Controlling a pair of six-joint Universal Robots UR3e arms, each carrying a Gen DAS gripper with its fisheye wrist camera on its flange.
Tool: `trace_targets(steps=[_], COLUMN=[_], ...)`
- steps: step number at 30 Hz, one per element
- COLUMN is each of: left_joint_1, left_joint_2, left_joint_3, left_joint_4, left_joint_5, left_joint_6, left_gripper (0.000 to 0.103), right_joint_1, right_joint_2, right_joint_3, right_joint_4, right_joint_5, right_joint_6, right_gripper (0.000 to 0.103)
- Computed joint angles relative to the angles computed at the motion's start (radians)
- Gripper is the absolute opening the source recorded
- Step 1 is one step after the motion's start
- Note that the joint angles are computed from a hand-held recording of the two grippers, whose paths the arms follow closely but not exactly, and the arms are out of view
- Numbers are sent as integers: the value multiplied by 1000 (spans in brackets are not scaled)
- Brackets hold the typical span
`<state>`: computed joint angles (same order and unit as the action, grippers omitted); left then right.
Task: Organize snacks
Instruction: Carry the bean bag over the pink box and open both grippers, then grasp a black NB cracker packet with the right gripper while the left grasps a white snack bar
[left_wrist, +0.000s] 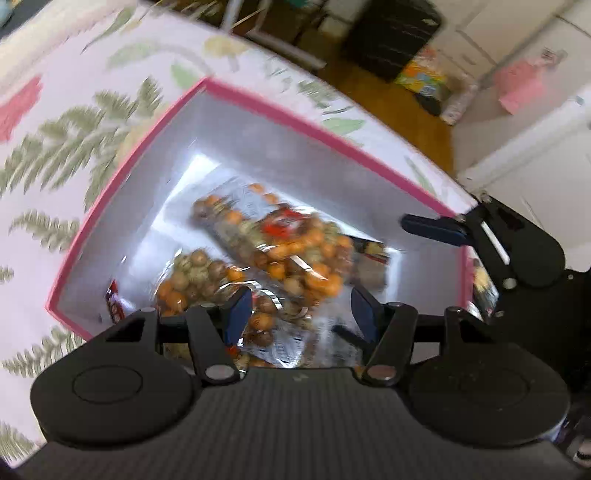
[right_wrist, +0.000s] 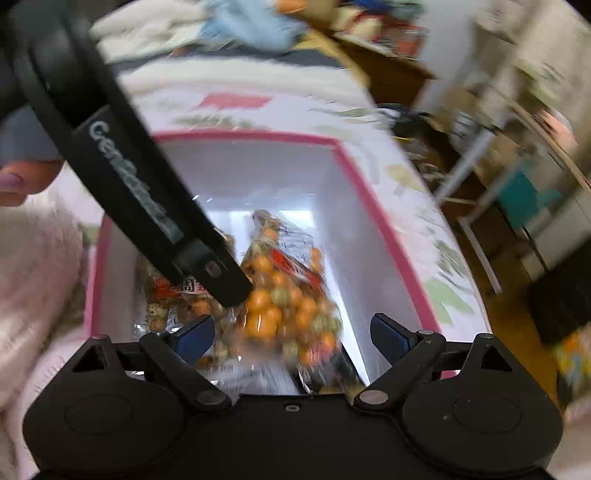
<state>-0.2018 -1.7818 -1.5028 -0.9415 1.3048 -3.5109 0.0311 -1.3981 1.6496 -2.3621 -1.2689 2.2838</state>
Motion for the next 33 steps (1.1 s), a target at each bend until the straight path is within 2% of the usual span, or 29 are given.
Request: trace_targets(steps=[3, 7, 9, 11, 13, 15, 17, 19, 20, 21, 22, 25, 27, 31, 33], left_joint_1=[-28, -83, -114, -175, -231, -285, -334, -378, -403, -427, -449, -506, -546, -606, -626], left_joint_2=[41, 87, 88, 91, 71, 43, 5, -38, -70, -102, -135, -239, -334, -511, -582], left_joint_3=[2, 26, 49, 78, 130, 186, 243, 293, 328, 364, 402, 519, 634, 842, 918], left_joint_4=[-6, -42, -48, -46, -51, -57, -64, -71, -75, -81, -89, -114, -158, -236, -262], left_joint_5=[-3, 2, 1, 52, 94, 122, 132, 136, 144, 156, 170, 207, 256, 323, 357], left_joint_6=[57, 111, 114, 93, 91, 91, 88, 75, 67, 59, 49, 2, -48, -126, -150], left_gripper=[56, 56, 56, 56, 56, 56, 56, 56, 56, 54, 54, 54, 54, 54, 54], right_joint_1=[-111, -378, -518, -620, -766, -922, -1084, -1198, -1218, -1220, -1179, -1171, -1121, -1030, -977], right_joint_2=[-214, -552, -709, -822, -935, -1010, -1079, -1114, -1111, -1098, -1056, -961, -867, -708, -636], right_joint_3=[155, 314, 373, 434, 455, 426, 375, 345, 347, 352, 379, 390, 403, 432, 466], right_joint_4=[16, 229, 320, 296, 370, 534, 764, 929, 950, 942, 850, 810, 733, 582, 445], right_joint_5=[68, 251, 308, 321, 371, 446, 519, 553, 551, 541, 523, 497, 463, 410, 377], right_joint_6=[76, 58, 34, 54, 29, -32, -154, -273, -294, -288, -228, -215, -187, -177, -185], right_gripper=[93, 93, 93, 93, 93, 93, 93, 90, 86, 82, 81, 72, 67, 65, 65])
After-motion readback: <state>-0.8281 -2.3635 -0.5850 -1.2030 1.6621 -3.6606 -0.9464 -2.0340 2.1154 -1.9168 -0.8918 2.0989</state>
